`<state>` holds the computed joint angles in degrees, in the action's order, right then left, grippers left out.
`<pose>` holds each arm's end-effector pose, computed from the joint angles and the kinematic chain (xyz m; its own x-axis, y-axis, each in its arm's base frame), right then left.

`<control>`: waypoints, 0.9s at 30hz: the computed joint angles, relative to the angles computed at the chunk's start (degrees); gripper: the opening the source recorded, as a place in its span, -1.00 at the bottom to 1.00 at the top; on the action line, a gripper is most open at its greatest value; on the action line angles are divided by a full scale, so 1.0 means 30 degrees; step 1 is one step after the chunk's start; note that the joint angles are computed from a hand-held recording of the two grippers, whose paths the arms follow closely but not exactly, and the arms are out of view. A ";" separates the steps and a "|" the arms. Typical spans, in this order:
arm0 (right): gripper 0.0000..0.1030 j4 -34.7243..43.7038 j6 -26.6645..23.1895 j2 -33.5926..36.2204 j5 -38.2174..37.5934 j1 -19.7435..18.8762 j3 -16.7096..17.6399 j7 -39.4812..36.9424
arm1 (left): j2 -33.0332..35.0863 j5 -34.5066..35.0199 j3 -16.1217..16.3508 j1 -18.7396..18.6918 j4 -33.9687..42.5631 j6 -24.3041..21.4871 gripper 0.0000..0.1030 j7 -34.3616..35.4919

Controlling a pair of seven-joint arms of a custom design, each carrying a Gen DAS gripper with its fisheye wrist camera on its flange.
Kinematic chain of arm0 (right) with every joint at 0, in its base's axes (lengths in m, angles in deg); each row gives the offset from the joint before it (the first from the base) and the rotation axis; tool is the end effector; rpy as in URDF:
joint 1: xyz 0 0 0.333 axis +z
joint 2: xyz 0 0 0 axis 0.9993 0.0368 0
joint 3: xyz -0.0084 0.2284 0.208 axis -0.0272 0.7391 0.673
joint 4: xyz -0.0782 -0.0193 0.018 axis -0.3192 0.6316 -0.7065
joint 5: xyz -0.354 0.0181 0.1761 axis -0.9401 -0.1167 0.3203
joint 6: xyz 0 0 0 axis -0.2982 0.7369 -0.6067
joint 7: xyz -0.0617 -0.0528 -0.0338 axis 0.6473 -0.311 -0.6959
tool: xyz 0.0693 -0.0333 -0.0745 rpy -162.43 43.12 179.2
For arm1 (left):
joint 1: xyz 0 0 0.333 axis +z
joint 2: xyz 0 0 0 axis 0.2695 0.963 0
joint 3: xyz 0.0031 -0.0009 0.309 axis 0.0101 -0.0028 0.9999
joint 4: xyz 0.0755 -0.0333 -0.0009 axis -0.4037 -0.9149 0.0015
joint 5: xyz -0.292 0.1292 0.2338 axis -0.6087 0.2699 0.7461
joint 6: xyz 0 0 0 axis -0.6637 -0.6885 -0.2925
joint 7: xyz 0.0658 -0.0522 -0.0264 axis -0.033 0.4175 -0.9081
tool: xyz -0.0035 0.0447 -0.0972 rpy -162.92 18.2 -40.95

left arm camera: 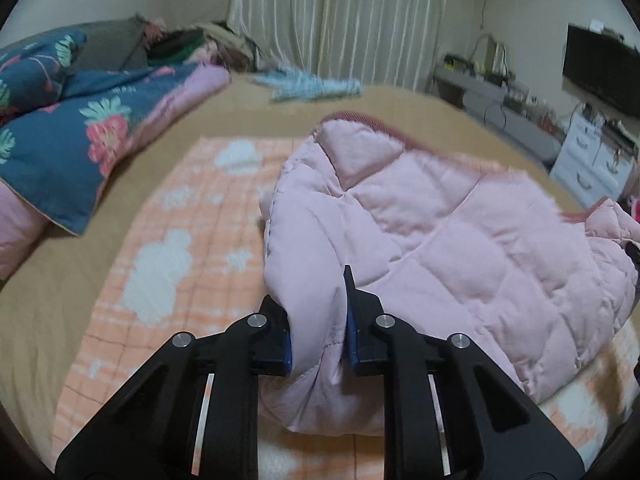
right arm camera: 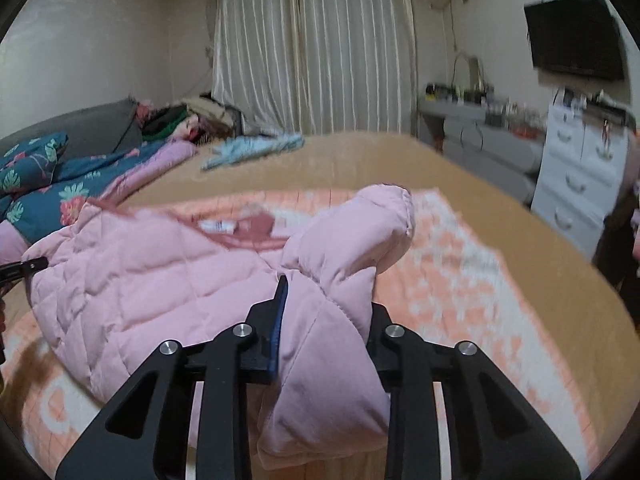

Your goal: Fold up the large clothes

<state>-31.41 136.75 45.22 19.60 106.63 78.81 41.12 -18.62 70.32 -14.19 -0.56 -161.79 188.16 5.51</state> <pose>0.5464 0.2369 0.6212 0.4206 -0.9065 -0.0361 -0.4094 -0.1541 -0.8993 0.3989 -0.3271 0.6021 0.2915 -0.9476 0.1310 -0.5533 -0.2787 -0.7850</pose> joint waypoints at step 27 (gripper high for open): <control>-0.56 1.9101 -0.8561 1.3221 -0.6225 0.2690 -0.3450 0.6253 | 0.3588 0.1186 0.1448 0.0547 0.2828 -0.0864 -0.78 -0.1033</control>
